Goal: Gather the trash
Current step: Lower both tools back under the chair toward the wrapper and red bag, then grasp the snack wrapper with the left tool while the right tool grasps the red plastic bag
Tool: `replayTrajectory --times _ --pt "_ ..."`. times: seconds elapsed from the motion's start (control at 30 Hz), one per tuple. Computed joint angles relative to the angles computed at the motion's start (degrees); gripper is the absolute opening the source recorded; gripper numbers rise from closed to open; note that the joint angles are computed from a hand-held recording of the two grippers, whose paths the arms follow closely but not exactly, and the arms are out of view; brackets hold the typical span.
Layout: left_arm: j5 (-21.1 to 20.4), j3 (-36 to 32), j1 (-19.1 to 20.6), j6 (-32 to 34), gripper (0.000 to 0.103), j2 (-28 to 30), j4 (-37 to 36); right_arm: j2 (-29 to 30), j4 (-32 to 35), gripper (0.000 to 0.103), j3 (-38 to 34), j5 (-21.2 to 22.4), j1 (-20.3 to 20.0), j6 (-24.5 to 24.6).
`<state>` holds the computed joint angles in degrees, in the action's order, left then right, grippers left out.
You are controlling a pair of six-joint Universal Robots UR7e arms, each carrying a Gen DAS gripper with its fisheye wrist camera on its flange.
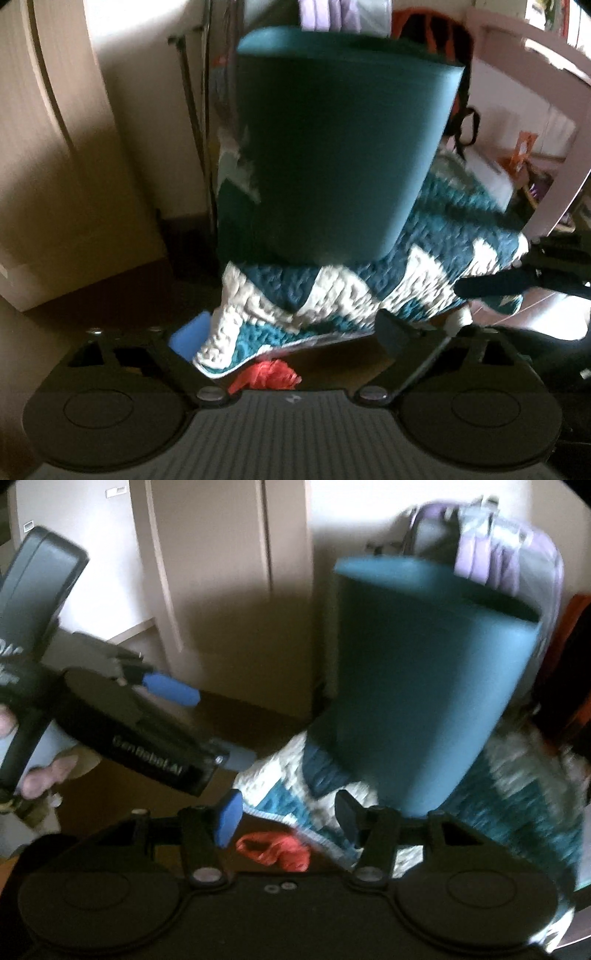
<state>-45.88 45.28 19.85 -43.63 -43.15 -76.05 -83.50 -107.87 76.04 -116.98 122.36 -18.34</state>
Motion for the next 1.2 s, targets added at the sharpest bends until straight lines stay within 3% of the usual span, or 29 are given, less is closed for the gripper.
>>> replayTrajectory --times 0.33,0.57,0.7,0.9,1.07,1.2 --pt "-3.48 22.47 6.09 3.70 0.098 -8.60 -10.45 -2.42 -0.60 0.056 16.47 5.25 -7.59 -6.08" --pt "-6.62 33.19 11.27 9.64 0.098 -11.28 -15.77 -0.72 -8.72 0.056 25.54 2.07 -11.53 -10.66" --pt "-9.48 39.41 13.87 12.78 0.098 -12.26 -18.93 3.05 -14.67 0.056 26.01 -1.25 -14.35 -11.38" --pt "-16.31 47.89 16.77 14.80 0.098 -12.10 -21.54 9.55 -17.90 0.056 23.75 -2.87 -19.64 -7.92" --pt "-23.34 53.86 18.22 18.33 0.098 -10.90 -24.54 13.94 -19.96 0.056 23.56 -4.07 -21.55 -9.61" --pt "-26.05 57.66 18.43 19.40 0.098 -10.20 -27.00 17.30 -22.69 0.056 23.37 -4.38 -22.31 -9.86"
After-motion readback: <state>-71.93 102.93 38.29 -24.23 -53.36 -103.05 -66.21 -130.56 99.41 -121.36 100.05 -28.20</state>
